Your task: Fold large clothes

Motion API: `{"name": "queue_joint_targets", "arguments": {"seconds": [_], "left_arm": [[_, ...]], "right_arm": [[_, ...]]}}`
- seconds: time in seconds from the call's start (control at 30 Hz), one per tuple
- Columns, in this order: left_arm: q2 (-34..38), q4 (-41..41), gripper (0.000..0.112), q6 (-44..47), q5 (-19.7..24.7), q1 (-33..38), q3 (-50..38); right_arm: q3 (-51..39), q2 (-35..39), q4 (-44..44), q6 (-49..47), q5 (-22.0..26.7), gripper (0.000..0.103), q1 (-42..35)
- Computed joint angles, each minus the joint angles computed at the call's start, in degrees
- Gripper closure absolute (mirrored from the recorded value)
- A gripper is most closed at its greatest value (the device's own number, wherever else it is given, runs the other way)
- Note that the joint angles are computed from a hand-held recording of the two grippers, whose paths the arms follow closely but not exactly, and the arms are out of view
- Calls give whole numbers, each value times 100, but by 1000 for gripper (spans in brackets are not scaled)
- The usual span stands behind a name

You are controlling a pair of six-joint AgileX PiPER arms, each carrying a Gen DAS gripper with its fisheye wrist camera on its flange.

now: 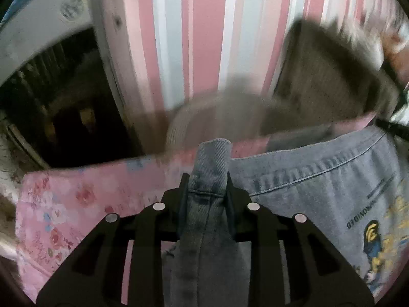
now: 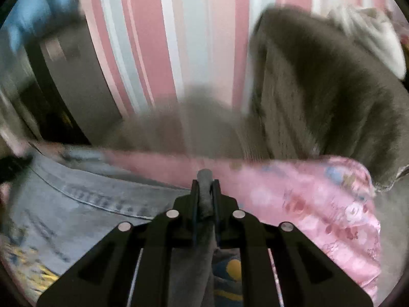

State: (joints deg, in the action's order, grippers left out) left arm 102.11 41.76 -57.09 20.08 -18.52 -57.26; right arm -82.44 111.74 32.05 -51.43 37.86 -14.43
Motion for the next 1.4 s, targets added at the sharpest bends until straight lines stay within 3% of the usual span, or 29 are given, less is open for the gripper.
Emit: {"name": "queue_joint_targets", "arguments": {"seconds": [0.07,0.17,0.23,0.37,0.47,0.5,0.57,0.7,0.83,0.9,0.97,1.1,1.23,1.33,1.37,1.4], "left_arm": [[169,-135,82,230,400,-118,-178],[-136,837,67,-841,561,-360,143],[-517,1308,49,-1409,819,-582,399],[-1287,1703,45,-2242,1469,-1282,921],[-1776,1961,29,-3242,2243,-2302,1307],[-1971,2011,26,-3715,2467,-2805,1441],[-2138,2079,23,-4430,2728,-3467,1568],[-1650,1825,23,-5015,3046,-4606,1191],[-834,1512,24,-5090,2903,-4655,884],[-660,1507,23,-5252,2535,-4475,1058],[-545,1660,22,-5420,2473,-4462,1184],[-392,1692,19,-5263,2350,-4342,1187],[-354,1754,16,-5227,2224,-4255,1233],[-401,1514,17,-5013,2327,-4251,1108],[-419,1438,15,-4994,2449,-4325,1051],[-450,1411,12,-4963,2493,-4336,1005]], "right_arm": [[6,17,-458,403,-56,84,122],[374,-384,321,-262,17,65,-239],[890,-930,1047,-1059,77,65,-595],[2210,-2140,2080,-2591,337,65,-1232],[3233,-3040,2721,-3577,1178,62,-1966],[3469,-3247,2782,-3702,1393,56,-2140],[4004,-3671,2738,-3935,1773,56,-2311],[4875,-4323,2546,-4369,1615,56,-2219],[5348,-4474,2425,-4537,852,59,-1960],[5392,-4369,2281,-4598,562,68,-1888],[5429,-4238,2334,-4852,392,74,-1917],[5301,-3878,2465,-5029,642,75,-2131],[5342,-3847,2541,-5185,558,74,-2107],[5010,-3808,2071,-4408,999,70,-2157],[4895,-3804,1981,-4143,1201,66,-2197],[4783,-3787,1977,-3958,1480,54,-2293]]}}
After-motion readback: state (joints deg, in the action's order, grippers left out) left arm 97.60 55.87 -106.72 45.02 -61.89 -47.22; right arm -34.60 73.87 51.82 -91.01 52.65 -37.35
